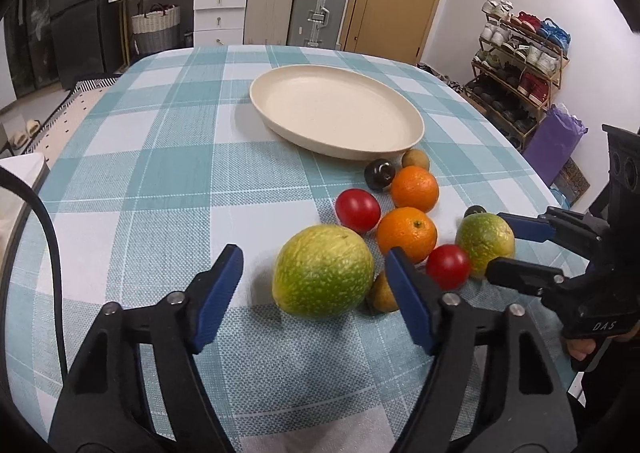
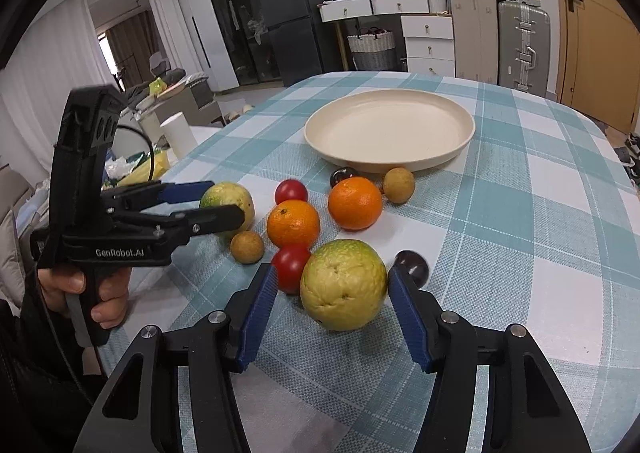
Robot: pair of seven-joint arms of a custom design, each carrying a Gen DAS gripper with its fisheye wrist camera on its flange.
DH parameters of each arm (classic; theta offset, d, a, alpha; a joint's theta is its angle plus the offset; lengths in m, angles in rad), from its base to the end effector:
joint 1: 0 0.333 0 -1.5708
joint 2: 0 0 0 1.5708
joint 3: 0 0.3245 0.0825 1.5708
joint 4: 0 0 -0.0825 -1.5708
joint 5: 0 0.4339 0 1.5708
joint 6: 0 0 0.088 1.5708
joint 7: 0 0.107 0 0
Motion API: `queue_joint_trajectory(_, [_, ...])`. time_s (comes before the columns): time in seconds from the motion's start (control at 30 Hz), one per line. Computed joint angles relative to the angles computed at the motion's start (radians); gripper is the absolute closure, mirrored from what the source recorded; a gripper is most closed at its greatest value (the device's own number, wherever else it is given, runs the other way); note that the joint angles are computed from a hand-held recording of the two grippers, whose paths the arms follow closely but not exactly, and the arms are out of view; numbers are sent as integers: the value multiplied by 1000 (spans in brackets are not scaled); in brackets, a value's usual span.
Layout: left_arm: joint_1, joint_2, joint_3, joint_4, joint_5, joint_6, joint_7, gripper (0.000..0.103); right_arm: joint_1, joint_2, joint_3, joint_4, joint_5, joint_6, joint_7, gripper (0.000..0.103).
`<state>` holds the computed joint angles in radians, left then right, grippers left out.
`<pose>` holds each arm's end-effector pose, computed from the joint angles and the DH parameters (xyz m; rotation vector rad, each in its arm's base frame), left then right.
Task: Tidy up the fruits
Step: 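Grasp the large green citrus with the left tool while the right tool grasps the yellow guava, then carry the green citrus with the left tool while the right tool carries the guava over the plate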
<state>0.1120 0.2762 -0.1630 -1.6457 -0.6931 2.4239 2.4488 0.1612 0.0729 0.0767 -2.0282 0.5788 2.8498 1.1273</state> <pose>0.7315 -0.0280 0.5029 -1.3972 2.3390 -1.0698 0.6435 0.1250 0.4763 -1.8251 1.5136 -0.4093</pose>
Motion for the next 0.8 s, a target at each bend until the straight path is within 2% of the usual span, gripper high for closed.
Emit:
queue_joint_trajectory(0.27, [5, 3, -5, 10, -16, -44, 25, 55, 1, 20, -4, 23, -85, -49, 65, 51])
queue_joint_trajectory(0.6, [11, 0, -4, 12, -47, -70, 48, 55, -15, 27, 6, 33, -49, -70, 46, 55])
queue_joint_trajectory(0.8, [19, -17, -7, 0, -99, -52, 90, 55, -8, 9, 16, 11, 7, 0, -4, 56])
